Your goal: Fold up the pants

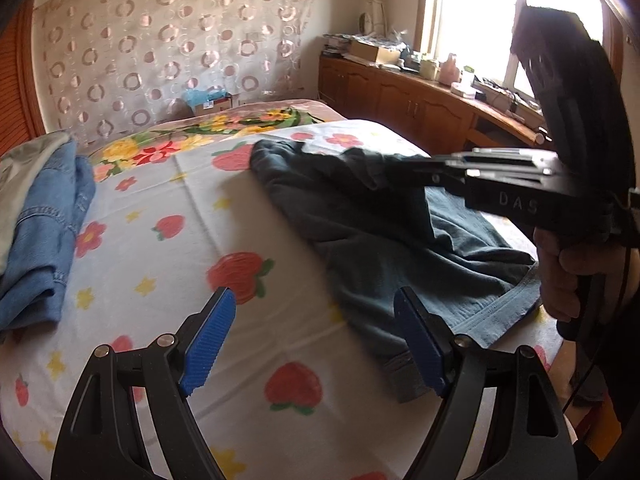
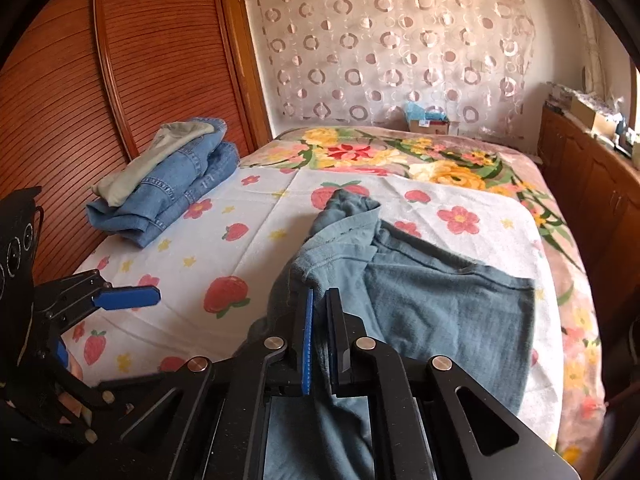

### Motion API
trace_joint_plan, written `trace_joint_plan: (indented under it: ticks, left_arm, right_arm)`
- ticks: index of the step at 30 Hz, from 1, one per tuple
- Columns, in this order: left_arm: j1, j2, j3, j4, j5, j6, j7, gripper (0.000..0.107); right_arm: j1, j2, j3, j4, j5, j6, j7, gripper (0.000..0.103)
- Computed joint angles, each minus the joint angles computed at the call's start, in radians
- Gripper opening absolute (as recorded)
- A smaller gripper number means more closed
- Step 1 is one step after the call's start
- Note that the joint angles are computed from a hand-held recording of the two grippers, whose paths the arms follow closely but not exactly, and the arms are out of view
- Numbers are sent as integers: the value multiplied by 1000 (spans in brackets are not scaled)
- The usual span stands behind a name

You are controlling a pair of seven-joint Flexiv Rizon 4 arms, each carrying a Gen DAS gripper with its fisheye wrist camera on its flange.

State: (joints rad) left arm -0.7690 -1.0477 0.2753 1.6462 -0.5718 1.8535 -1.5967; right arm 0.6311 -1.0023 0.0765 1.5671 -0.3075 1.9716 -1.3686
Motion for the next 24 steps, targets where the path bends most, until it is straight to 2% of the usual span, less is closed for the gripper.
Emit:
trace_joint_plan:
  ticks: [7, 15, 21, 24]
  left_arm:
    - [-2, -14, 17, -25, 23, -47, -17, 82]
    - [-9, -21, 36, -37, 59, -72, -66, 82]
    - [-11, -26, 49, -45, 92, -95, -102, 82]
    - [-5, -27, 50, -50, 110, -106, -120, 82]
  right_arm:
    - [11, -4, -57, -41, 52, -31, 18, 5]
    - [61, -10, -196, -90, 176, -69, 68, 5]
    - [150, -37, -341, -120, 260, -137, 136, 5]
    - [197, -46, -399, -114, 274, -157, 180, 14]
